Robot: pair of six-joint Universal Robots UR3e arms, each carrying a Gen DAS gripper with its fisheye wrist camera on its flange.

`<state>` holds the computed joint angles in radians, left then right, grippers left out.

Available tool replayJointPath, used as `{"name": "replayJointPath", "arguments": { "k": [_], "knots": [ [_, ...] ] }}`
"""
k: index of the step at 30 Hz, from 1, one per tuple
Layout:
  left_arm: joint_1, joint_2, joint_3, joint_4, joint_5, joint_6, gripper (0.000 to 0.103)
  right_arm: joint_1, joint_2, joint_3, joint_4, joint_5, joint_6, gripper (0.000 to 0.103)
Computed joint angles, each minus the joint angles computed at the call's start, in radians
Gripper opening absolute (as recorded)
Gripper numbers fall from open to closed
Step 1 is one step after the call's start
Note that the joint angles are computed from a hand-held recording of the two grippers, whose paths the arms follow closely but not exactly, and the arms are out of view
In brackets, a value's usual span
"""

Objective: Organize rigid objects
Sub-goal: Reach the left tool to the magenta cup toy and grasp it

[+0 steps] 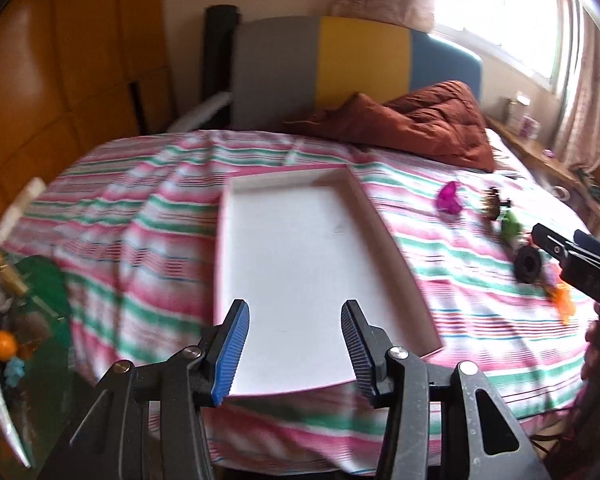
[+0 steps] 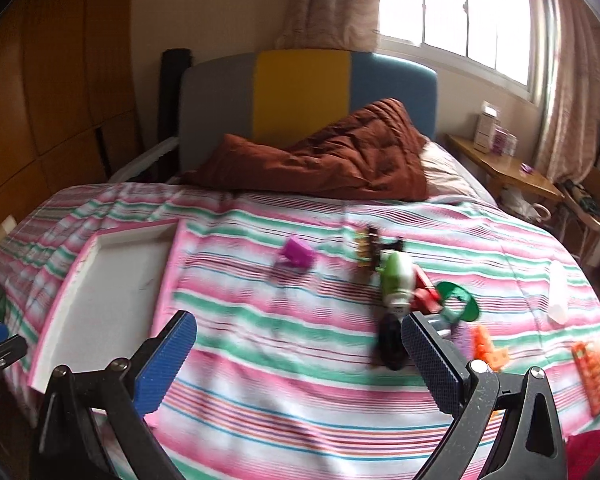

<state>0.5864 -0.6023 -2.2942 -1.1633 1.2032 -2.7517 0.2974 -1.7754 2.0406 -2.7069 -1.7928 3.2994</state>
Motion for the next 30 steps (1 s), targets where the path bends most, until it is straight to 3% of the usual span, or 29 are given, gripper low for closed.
{"name": "replayJointPath", "arguments": {
  "k": [5,13,15,21,26,30],
  "knots": [
    [-0.266,-0.290,0.068,0.242,0.089,-0.164,0.056,-0.257,-0.132,0.076,0.050,0.112,-0.114,0.103],
    [-0.528,-0.694,0.309,0.354,0.092,-0.271,0.057,-0.703,-0.308,0.183,0.151,0.394,-0.282,0.103],
    [-0.605,-0.823,0.410,0.380,0.133,-0.296,0.057,-0.763,-0.330,0.204,0.166,0.442,-0.322,0.103],
    [-0.740,-1.183,0.735,0.386,0.197,-0.308,0.057,-0.870,-0.375,0.266,0.175,0.562,-0.400,0.103],
    [-0.817,-1.445,1.009,0.356,0.275,-0.306,0.065,-0.930,-0.385,0.268,0.211,0.629,-0.405,0.103],
    [-0.839,-1.623,1.247,0.256,0.296,-0.310,0.067,-0.985,-0.412,0.253,0.261,0.680,-0.403,0.103]
  ]
}}
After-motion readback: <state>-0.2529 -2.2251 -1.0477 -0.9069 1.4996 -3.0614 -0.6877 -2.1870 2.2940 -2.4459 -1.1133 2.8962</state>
